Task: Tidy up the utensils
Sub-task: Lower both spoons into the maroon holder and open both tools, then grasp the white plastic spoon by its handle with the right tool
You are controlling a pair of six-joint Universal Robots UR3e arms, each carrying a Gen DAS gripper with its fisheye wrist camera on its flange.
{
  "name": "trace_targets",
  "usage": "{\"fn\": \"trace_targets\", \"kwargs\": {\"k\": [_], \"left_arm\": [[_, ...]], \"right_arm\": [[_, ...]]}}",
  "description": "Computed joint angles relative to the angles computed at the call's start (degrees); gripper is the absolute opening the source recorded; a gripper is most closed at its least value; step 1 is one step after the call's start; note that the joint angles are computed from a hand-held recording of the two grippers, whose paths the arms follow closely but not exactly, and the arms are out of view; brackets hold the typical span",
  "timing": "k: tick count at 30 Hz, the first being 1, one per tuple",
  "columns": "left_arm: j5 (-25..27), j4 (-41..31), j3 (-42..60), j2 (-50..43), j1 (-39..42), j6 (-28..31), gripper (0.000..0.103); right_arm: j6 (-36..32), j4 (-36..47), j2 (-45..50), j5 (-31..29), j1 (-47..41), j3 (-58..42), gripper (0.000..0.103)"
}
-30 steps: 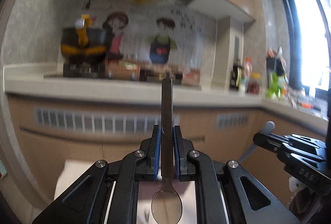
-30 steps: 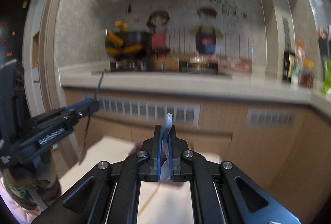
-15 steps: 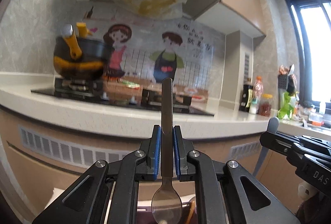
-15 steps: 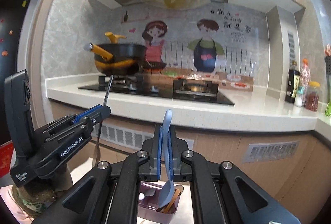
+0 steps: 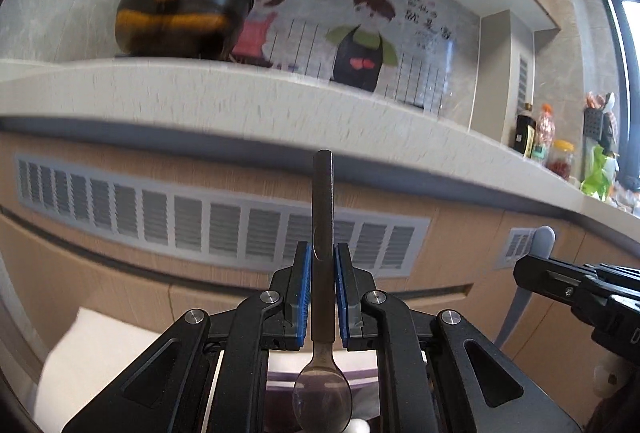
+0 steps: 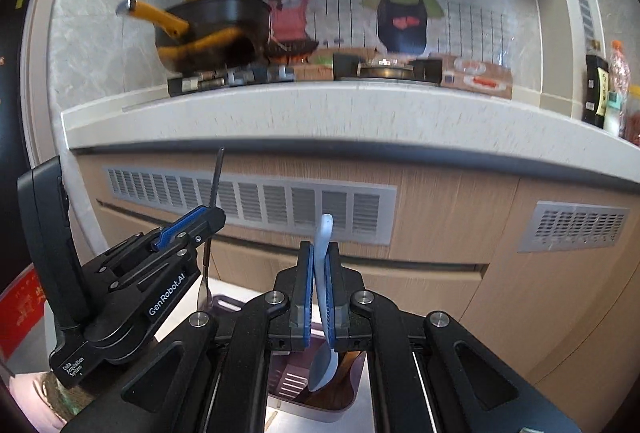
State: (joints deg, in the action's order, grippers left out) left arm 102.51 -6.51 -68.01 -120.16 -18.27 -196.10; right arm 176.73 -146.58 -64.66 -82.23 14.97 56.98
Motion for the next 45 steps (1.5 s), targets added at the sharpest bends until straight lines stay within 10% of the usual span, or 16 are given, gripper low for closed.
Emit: {"fn": "trace_targets", "kwargs": {"k": [21,27,34,45], "left_arm": [[0.73,-3.04,-12.37,3.48,-1.25,-2.67,0.017],[3.21,-5.69,-22.19,16.89,-1.69,-4.95,0.050],[5.81,-12.78,-36.21,32.61,-3.04,-7.04,0.062],[-2.05,-27.73,-58.79,57.00,2.98,-7.35,0.073]], "right_arm": [[-0.55,-3.45,-0.64,-1.45,0.06,13.64,0.008],[-0.32,-8.49,-9.58,-5.70,1.21,23.94,0.036],[0.08,-10.32,-16.40,-10.81,5.13,33.06,0.077],[3.52,-7.45,-14.13,-11.58,13.43,38.95,0.086]]}}
